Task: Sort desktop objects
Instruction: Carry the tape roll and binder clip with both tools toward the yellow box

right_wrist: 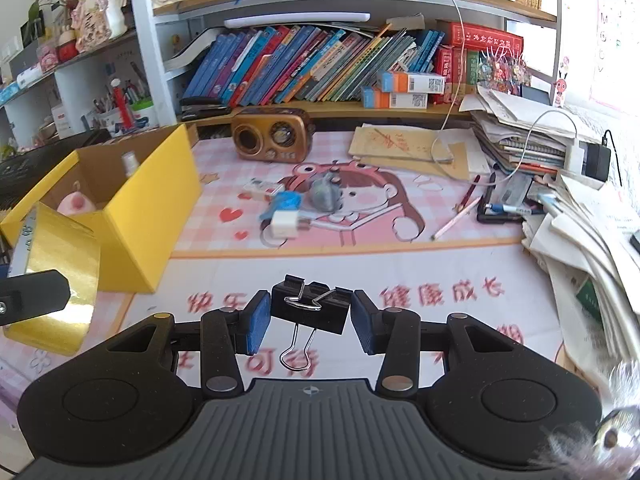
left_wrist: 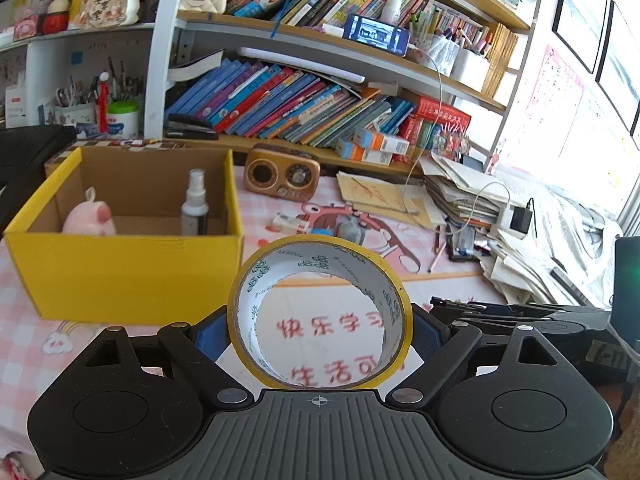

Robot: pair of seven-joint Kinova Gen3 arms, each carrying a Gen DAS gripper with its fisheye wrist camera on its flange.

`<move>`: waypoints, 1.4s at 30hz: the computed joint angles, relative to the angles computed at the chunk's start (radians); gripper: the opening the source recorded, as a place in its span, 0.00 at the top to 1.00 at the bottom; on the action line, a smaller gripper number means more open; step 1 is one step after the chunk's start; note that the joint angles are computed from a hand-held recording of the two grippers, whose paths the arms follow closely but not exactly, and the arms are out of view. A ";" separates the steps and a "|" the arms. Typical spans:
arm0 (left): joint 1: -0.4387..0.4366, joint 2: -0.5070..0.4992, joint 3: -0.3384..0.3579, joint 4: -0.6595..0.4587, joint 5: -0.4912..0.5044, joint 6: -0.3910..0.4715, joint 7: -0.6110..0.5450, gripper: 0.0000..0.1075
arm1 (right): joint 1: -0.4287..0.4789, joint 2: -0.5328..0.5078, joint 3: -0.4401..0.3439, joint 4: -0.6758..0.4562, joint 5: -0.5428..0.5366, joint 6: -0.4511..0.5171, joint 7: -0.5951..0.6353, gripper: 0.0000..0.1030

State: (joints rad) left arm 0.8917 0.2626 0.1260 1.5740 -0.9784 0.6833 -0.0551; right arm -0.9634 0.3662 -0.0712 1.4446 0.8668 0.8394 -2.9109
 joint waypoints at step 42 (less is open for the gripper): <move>-0.184 -0.308 0.304 0.366 -0.039 0.210 0.297 0.16 | -0.232 0.098 -0.014 -0.153 -0.075 0.008 0.111 0.60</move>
State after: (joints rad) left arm 0.7076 -0.0453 0.4304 1.9404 -1.0178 0.8935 0.2419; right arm -1.1955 0.4646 -0.0849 1.2919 0.7921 0.8470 -2.7997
